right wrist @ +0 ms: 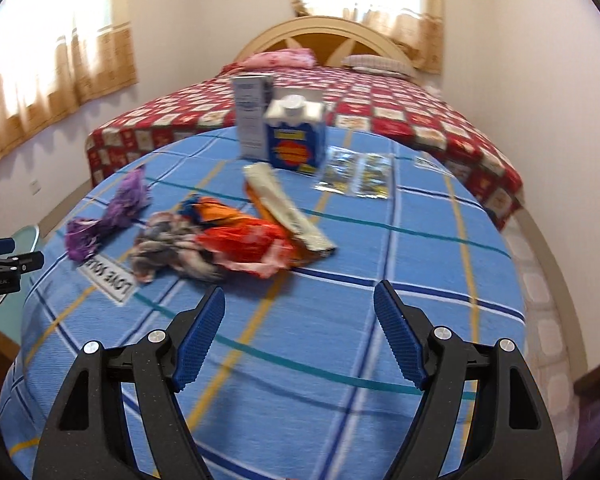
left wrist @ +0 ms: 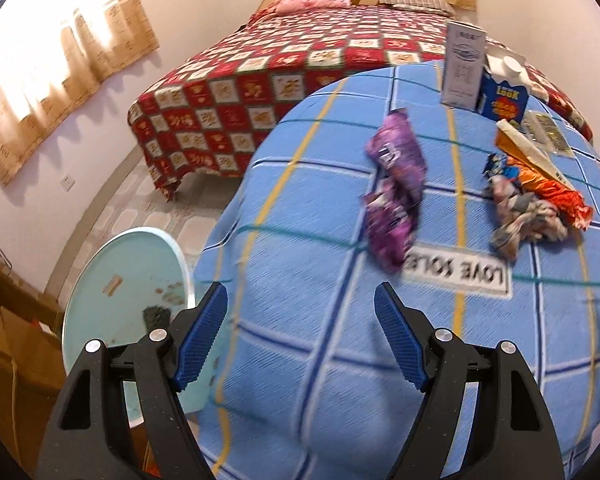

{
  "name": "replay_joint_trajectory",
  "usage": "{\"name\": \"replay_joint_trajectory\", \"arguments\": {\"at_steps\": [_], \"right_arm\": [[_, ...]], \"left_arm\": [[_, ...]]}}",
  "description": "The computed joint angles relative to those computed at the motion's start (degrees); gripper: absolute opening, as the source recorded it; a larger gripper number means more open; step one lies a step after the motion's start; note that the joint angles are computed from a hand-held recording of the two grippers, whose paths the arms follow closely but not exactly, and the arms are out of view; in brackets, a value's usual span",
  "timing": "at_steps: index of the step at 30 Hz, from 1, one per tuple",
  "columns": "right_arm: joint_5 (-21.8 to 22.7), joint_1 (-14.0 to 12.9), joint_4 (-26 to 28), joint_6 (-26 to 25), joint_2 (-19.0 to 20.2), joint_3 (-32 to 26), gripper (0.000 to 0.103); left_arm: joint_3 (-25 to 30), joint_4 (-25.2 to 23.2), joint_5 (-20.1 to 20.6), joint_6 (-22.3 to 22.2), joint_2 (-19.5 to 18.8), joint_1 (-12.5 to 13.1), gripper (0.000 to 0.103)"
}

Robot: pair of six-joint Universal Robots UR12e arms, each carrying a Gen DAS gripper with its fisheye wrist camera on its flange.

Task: Collect trash
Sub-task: 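Move both open grippers back toward the trash pile, then grasp the purple wrapper with the left gripper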

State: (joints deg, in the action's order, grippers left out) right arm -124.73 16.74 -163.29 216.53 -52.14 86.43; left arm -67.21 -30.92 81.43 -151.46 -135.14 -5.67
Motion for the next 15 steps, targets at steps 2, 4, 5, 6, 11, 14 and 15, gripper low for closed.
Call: {"name": "replay_joint_trajectory", "arguments": {"at_steps": [2, 4, 5, 6, 11, 14, 15], "right_arm": [[0.0, -0.2, -0.6, 0.5, -0.6, 1.3, 0.076], [0.2, -0.4, -1.1, 0.8, -0.9, 2.0, 0.077], [0.3, -0.5, -1.6, 1.0, -1.1, 2.5, 0.077], [0.2, -0.6, -2.0, 1.1, -1.2, 2.9, 0.078], [0.7, -0.7, -3.8, 1.8, -1.4, 3.7, 0.079], [0.9, -0.7, -4.2, 1.5, -1.2, 3.3, 0.079], [1.1, -0.7, -4.4, 1.4, -1.1, 3.2, 0.08]], "left_arm": [[0.5, -0.4, 0.0, -0.2, -0.3, -0.5, 0.075], [1.3, -0.2, 0.2, -0.7, -0.8, -1.0, 0.075], [1.7, -0.4, 0.3, -1.0, -1.1, -1.2, 0.075], [2.4, -1.1, 0.2, -1.3, -1.5, -1.5, 0.075], [4.6, -2.5, 0.9, -1.9, -3.1, -2.3, 0.072], [6.6, -6.1, 0.7, -1.4, -4.1, -2.5, 0.028], [7.3, -8.0, -0.2, -1.5, -4.4, -2.4, 0.016]]}}
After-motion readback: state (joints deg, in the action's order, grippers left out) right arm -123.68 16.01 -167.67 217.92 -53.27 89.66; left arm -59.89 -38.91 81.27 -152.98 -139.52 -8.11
